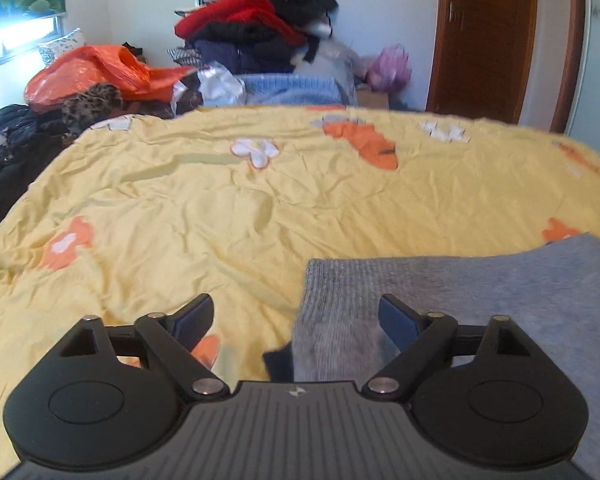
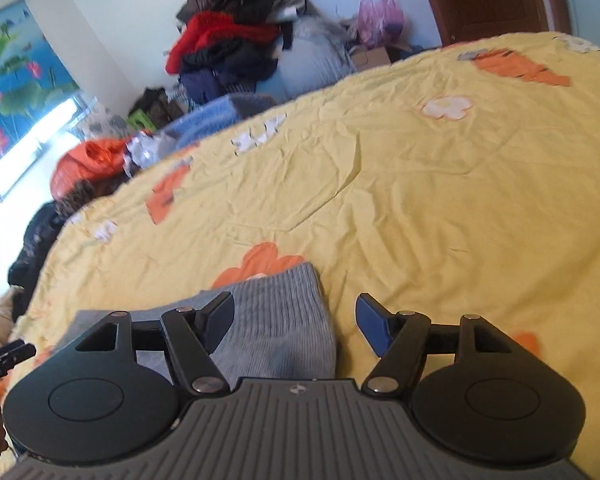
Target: Fold small clothes
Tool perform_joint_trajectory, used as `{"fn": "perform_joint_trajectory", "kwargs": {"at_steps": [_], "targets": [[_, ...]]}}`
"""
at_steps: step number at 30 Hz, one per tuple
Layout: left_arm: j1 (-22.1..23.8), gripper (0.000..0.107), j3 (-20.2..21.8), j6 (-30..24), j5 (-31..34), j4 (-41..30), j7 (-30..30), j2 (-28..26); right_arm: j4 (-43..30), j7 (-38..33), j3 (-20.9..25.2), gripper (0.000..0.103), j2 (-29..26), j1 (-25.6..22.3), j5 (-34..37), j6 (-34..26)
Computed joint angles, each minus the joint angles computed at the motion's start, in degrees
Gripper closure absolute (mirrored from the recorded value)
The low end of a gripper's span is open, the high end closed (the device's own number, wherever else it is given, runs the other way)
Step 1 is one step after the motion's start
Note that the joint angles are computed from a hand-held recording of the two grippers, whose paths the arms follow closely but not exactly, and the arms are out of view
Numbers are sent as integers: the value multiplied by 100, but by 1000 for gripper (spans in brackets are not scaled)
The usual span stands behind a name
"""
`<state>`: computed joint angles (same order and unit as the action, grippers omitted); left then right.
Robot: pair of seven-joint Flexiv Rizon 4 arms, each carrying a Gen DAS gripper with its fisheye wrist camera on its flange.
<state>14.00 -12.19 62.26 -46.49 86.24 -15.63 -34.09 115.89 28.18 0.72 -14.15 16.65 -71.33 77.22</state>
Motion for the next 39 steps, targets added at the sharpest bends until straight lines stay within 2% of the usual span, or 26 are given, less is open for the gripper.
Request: {"fn": "perform_joint_trajectory", "kwargs": {"at_steps": [2,3,4,5,6,7,9,12,14,15,17,19,21,23,24,25,26,27,28,29,31,34,36,37,38,39], "targets": [[-74,22,66,-280,258,-208,-101,-151,-154,-194,-30,31,-233,51,193,92],[-79,32,46,-295,343,-237,-65,-190,-207,-25,-169,31,-275,98,-127,202],[-101,63,57,-310,437,-262,-57,-224,-264,-85,-163,38,-335,75,-124,361],[-137,78,124,-415,552,-325,-133,-265,-298,11,-232,48,-366,80,-274,503],[-140,89,137,-473,607,-397,-227,-316,-328,-57,-240,84,-399,67,-293,594],[-121,99,89,-412,548,-391,-212,-326,-348,-187,-231,88,-408,71,-246,584],[-53,100,-10,-269,420,-307,-175,-272,-389,-12,-345,89,-342,152,-623,440],[29,100,-127,83,50,-152,46,-134,-577,1073,-446,89,-249,-36,-1857,619],[50,100,-47,31,12,-272,-111,-162,-727,1674,-396,89,-230,-227,-2519,631],[2,101,77,-14,134,-358,-261,-215,-756,1738,-341,89,-264,-310,-2539,641],[-99,100,324,-194,547,-509,-547,-333,-717,1101,-180,89,-405,-362,-1873,542],[-69,97,285,-78,692,-391,-530,-308,-646,383,1,89,-530,-298,-1095,210],[92,96,60,99,542,-154,-383,-134,-576,275,5,86,-550,-192,-737,116],[296,94,-305,550,-55,277,153,185,-489,268,9,75,-413,-1,-458,-238],[413,85,-546,830,-520,531,509,377,-457,239,6,61,-297,109,-479,-473],[501,65,-720,929,-1044,763,815,586,-445,366,-30,54,-172,231,-791,-712],[598,50,-878,896,-1522,990,1067,800,-462,606,-45,54,-79,302,-1259,-874],[683,25,-1057,871,-2081,1239,1440,1018,-531,914,-18,53,-36,319,-1808,-894],[710,21,-1206,907,-2649,1485,1917,1220,-638,983,58,49,-76,298,-2055,-796],[673,21,-1245,879,-2999,1692,2329,1375,-750,912,149,47,-164,296,-2140,-743],[460,21,-1117,863,-3003,1987,2749,1495,-960,320,295,48,-418,392,-1831,-748],[81,23,-607,994,-2092,2092,2127,1295,-1078,-644,376,48,-690,716,-881,-1285],[45,22,-480,850,-2414,2149,2582,1218,-1018,-1059,342,49,-720,954,-481,-1790],[197,22,-587,693,-2800,2216,2928,1253,-923,-1147,267,48,-685,1090,-607,-2100],[238,22,-508,446,-2881,2177,2901,1217,-799,-1049,209,45,-633,1104,-816,-2126],[240,21,-379,281,-2625,2099,2506,1176,-689,-591,160,43,-556,982,-1027,-1849]]}}
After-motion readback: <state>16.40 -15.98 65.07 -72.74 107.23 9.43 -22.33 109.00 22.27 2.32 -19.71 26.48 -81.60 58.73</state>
